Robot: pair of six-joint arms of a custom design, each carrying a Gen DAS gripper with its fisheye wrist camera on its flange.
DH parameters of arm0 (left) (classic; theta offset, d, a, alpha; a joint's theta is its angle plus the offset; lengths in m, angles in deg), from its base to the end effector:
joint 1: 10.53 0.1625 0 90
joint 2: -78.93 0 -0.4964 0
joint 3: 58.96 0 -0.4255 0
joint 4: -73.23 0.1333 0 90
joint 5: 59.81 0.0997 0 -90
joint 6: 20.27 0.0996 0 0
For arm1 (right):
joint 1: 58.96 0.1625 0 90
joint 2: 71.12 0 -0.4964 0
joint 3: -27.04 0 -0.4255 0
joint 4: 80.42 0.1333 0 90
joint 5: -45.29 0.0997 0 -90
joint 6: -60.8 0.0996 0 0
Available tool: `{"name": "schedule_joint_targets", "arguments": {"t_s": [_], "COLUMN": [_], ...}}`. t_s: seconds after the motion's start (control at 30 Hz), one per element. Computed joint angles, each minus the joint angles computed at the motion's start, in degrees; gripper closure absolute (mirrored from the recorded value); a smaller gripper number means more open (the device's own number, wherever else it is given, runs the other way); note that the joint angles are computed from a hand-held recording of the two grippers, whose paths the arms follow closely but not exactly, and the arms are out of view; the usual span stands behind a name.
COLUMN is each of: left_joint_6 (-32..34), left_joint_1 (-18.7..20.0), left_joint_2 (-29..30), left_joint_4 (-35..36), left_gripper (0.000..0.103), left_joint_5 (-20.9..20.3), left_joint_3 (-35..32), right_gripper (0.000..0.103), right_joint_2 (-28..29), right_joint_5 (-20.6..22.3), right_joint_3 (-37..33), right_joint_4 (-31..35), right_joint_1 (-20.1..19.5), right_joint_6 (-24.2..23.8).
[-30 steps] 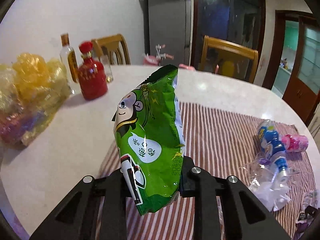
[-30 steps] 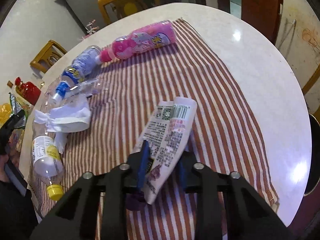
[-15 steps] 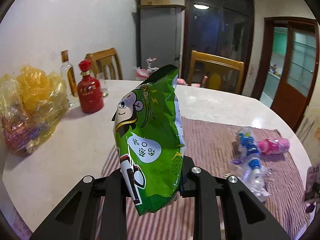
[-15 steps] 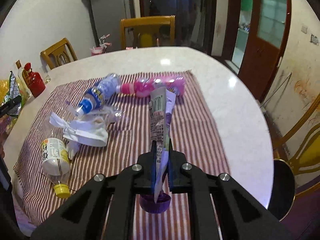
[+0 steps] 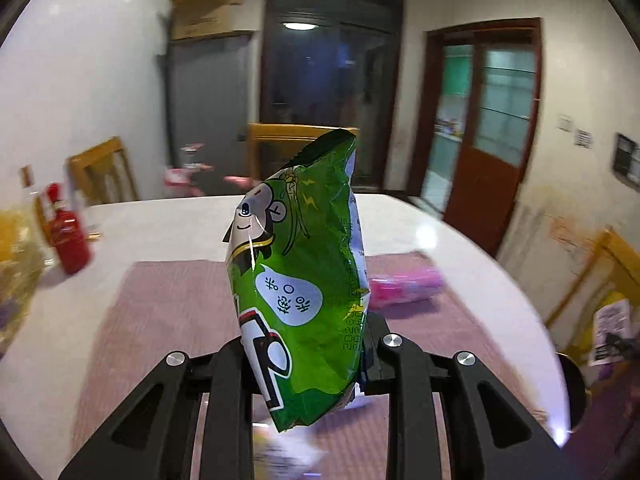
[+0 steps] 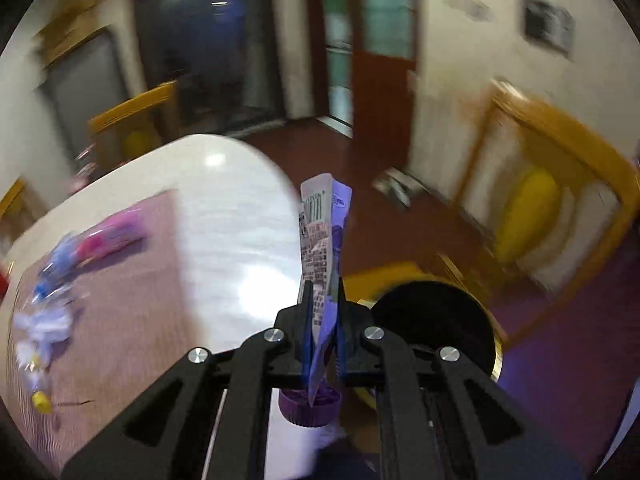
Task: Collect trash
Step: 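Carry the purple wrapper and green bag to the black bin and open both grippers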
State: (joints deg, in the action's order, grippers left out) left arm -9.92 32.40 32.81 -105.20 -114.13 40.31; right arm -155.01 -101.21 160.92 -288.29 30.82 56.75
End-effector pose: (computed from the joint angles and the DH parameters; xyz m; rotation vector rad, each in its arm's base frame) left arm -0.4022 -0.6356 0.1714 0.9979 2.3663 -1.0300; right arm 0.0487 -0.4151 0.4018 -0.6034 -1.8608 1.2003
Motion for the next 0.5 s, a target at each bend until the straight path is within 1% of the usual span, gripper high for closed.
{"name": "schedule_joint_targets", "arguments": {"t_s": [0.03,0.07,0.1,0.17,0.23,0.27,0.3,0.33,0.4,0.5], "left_joint_6": [-0.12,0.1,0.06,-0.27,0.3,0.51,0.55,0.64,1.11,2.03], "left_joint_1": [-0.45,-1.23,-1.74,-2.77,-3.99,-4.56,-5.04,-5.55,-6.68,-8.13], "left_joint_2": [0.35,1.03,1.5,2.33,3.44,4.0,4.38,4.88,6.04,7.95], "left_joint_4": [0.27,0.49,0.94,2.11,3.08,3.65,4.06,4.48,5.23,6.79], "left_gripper": [0.08,0.08,0.08,0.08,0.08,0.08,0.08,0.08,0.08,0.08], "left_joint_5": [-0.82,-1.86,-2.73,-4.78,-6.83,-7.85,-8.62,-9.48,-11.32,-14.57], "left_joint_3": [-0.05,-0.1,-0.23,-0.45,-0.71,-0.87,-0.83,-0.9,-1.09,-1.93], "right_gripper": [0.094,0.094,0.093,0.093,0.091,0.08,0.064,0.031,0.03,0.03], "right_joint_2": [-2.11,-4.75,-5.89,-7.33,-8.35,-8.48,-8.38,-8.28,-8.67,-9.5], "right_joint_5": [1.99,5.42,7.47,11.02,15.2,16.53,17.03,17.56,18.96,18.29], "right_joint_3": [1.21,2.7,3.45,4.36,4.62,4.2,3.83,3.65,3.51,4.84], "right_joint_4": [2.1,4.9,6.22,8.55,9.87,11.37,12.27,12.92,13.57,10.94], "right_joint_1": [-2.91,-7.16,-9.83,-14.58,-19.27,-21.32,-22.28,-23.27,-24.85,-24.33], "right_joint_6": [2.49,5.62,7.12,8.81,9.27,9.6,10.12,10.68,10.75,11.1]}}
